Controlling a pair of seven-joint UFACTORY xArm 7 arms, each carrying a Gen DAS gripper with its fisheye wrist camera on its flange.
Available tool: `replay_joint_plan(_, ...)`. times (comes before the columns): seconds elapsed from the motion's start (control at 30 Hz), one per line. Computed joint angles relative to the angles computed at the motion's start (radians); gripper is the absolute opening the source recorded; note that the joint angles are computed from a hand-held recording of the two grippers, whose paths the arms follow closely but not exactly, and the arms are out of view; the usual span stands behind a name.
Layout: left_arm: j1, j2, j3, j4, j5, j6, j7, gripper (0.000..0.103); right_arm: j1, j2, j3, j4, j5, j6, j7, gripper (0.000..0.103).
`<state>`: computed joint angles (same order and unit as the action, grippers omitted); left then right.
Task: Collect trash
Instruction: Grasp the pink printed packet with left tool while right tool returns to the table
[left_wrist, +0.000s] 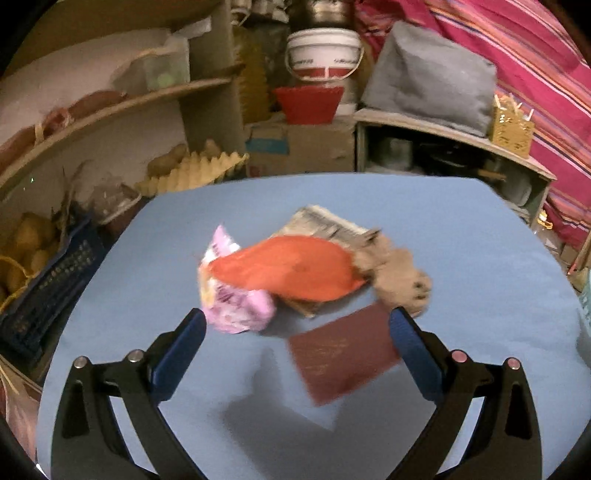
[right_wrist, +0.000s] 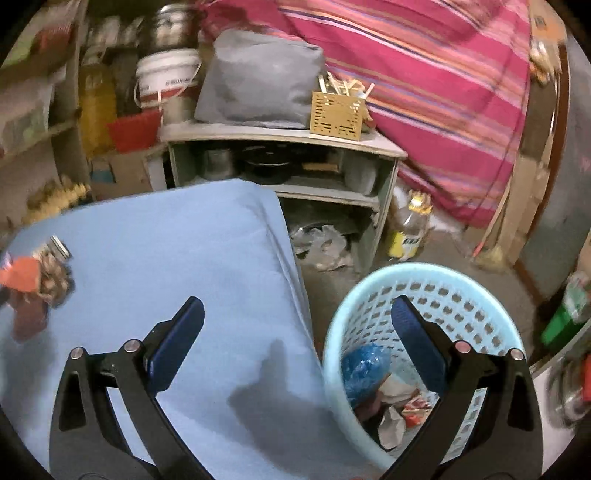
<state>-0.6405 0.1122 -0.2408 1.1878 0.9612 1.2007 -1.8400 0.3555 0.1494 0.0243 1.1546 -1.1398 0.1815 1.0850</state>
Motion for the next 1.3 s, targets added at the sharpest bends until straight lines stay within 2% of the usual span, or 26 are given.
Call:
replay_joint_plan(0.1, 0.02, -0.037, 0.006, -0.06, -0.007, -0.036, -0.004, 0.096, 0.024, 0.028, 0.016, 0.027, -0.005, 0.028, -0.018, 0.099)
replay_joint_plan(0.17, 0.033, -0.058, 0.004, -0.093, 0.002, -0.055, -0.02, 0.096, 0.029, 0.056, 0.036, 0.044, 0.09, 0.035, -0.095, 0.099)
replay_joint_plan(0.23, 0.055, -0.088, 0.003, -0.134, 0.004, -0.109, -0.03, 0.086, 0.019, 0.086, 0.071, 0.054, 0.246, 0.017, -0.218, 0.099)
replay_joint_plan(0.3, 0.08, -0.109, 0.002, -0.162, -0.004, -0.161, -0.037, 0.082, 0.015, 0.108, 0.098, 0.063, 0.351, 0.006, -0.304, 0.099)
replay_joint_plan(0.4, 0.105, -0.121, -0.005, -0.184, 0.0, -0.197, -0.054, 0.081, 0.063, 0.134, 0.084, 0.084, 0.391, 0.012, -0.329, 0.099)
replay_joint_plan(0.43, 0.111, -0.12, -0.007, -0.187, 0.002, -0.207, -0.05, 0.069, 0.078, 0.148, 0.082, 0.096, 0.406, 0.016, -0.342, 0.099)
replay_joint_plan(0.5, 0.128, -0.123, -0.003, -0.198, -0.013, -0.255, -0.022, 0.053, 0.11, 0.168, 0.075, 0.118, 0.435, 0.022, -0.362, 0.099)
replay_joint_plan(0.57, 0.143, -0.128, 0.0, -0.217, -0.014, -0.299, -0.022, 0.046, 0.135, 0.186, 0.077, 0.131, 0.474, 0.023, -0.395, 0.099)
replay_joint_plan(0.63, 0.15, -0.128, -0.002, -0.221, -0.019, -0.301, -0.015, 0.039, 0.176, 0.203, 0.062, 0.148, 0.486, 0.024, -0.415, 0.099)
replay_joint_plan(0.87, 0.178, -0.195, -0.02, -0.281, 0.003, -0.321, -0.051, 0.033, 0.285, 0.242, 0.023, 0.184, 0.541, 0.033, -0.49, 0.099)
replay_joint_plan(0.93, 0.186, -0.21, -0.029, -0.292, 0.004, -0.32, -0.042, 0.025, 0.321, 0.243, 0.002, 0.181, 0.532, 0.032, -0.489, 0.099)
replay_joint_plan(1.2, 0.201, -0.282, -0.064, -0.332, -0.032, -0.257, -0.002, 0.021, 0.373, 0.257, -0.003, 0.194, 0.54, 0.033, -0.532, 0.099)
replay_joint_plan(1.3, 0.21, -0.327, -0.079, -0.365, -0.056, -0.234, 0.001, 0.021, 0.365, 0.267, 0.029, 0.201, 0.582, 0.035, -0.571, 0.099)
